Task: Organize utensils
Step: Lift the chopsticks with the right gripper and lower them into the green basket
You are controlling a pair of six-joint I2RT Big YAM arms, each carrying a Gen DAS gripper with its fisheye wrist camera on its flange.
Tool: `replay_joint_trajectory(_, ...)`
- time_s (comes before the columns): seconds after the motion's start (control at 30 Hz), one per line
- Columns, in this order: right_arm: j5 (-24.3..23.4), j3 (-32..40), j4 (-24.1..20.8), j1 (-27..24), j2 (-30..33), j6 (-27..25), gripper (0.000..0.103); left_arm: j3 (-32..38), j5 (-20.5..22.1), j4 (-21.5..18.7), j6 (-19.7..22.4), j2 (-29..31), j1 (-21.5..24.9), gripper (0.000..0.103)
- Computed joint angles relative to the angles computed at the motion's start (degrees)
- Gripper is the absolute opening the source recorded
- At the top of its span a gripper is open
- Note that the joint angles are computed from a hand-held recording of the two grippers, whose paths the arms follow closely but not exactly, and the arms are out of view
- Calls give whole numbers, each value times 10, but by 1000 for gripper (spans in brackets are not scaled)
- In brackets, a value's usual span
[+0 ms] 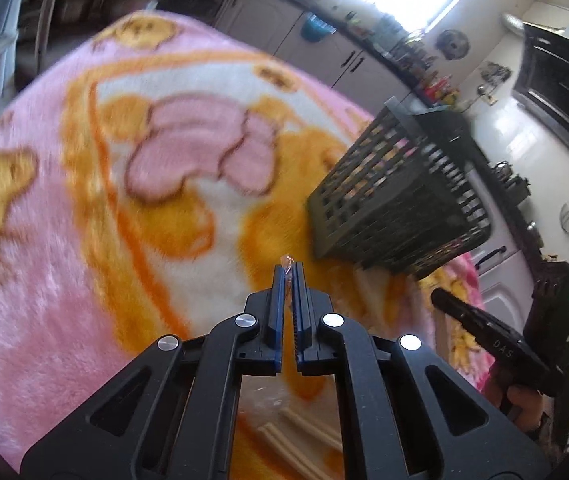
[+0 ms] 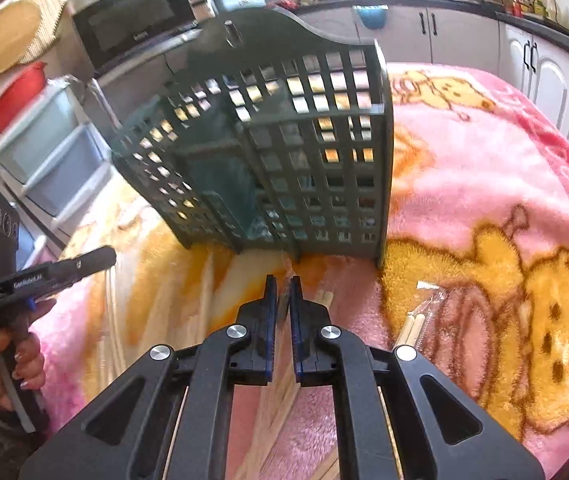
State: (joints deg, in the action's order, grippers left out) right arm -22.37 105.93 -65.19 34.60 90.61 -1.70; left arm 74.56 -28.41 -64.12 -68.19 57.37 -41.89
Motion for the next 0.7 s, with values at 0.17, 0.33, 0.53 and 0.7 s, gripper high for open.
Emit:
replay_joint_trajectory(0.17, -27, 13, 4, -2, -12, -2, 6, 53, -54, -5, 45, 10, -27, 1)
replay_joint_trajectory(0.33, -54, 25, 10, -10, -27, -13, 6, 101, -87, 3, 88, 27, -44, 1)
replay_joint_trajectory(0.53, -68, 42, 37, -3, -43, -7, 6, 158, -117, 32, 152, 50, -61, 1)
replay_joint_trajectory(0.7, -66, 53, 73, -1, -58, -6, 6, 194, -121, 61, 200, 68, -66, 1)
